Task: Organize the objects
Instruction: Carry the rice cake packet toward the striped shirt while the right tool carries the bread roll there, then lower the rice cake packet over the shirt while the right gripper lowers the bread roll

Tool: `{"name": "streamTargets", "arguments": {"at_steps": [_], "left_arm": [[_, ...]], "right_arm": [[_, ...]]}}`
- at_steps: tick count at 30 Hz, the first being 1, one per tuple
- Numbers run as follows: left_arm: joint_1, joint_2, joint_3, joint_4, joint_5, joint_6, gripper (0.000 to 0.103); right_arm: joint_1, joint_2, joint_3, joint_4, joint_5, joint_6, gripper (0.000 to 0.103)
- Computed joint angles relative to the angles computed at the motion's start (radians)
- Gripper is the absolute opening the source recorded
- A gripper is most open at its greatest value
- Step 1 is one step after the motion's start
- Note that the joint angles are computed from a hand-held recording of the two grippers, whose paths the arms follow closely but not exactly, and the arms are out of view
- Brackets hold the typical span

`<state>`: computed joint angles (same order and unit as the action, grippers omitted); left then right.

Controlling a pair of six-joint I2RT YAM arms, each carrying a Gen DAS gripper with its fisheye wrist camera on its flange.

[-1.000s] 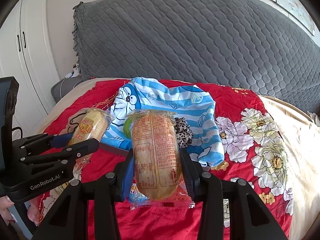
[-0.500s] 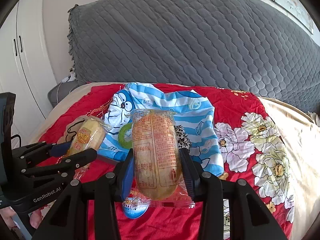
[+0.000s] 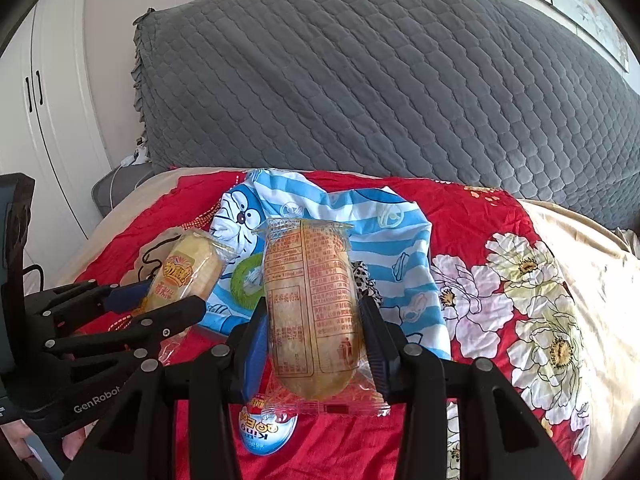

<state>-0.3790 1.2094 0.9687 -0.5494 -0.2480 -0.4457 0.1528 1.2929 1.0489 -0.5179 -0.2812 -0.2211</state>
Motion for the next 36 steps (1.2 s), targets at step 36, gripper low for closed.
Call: {"name": "streamTargets", "arguments": {"at_steps": [36], "left_arm": [[0.124, 0.162, 0.031, 0.12, 0.056, 0.075, 0.041]], "right_arm": [[0.043, 0.171, 0.062, 0.155, 0.016, 0.054, 0.043]]}}
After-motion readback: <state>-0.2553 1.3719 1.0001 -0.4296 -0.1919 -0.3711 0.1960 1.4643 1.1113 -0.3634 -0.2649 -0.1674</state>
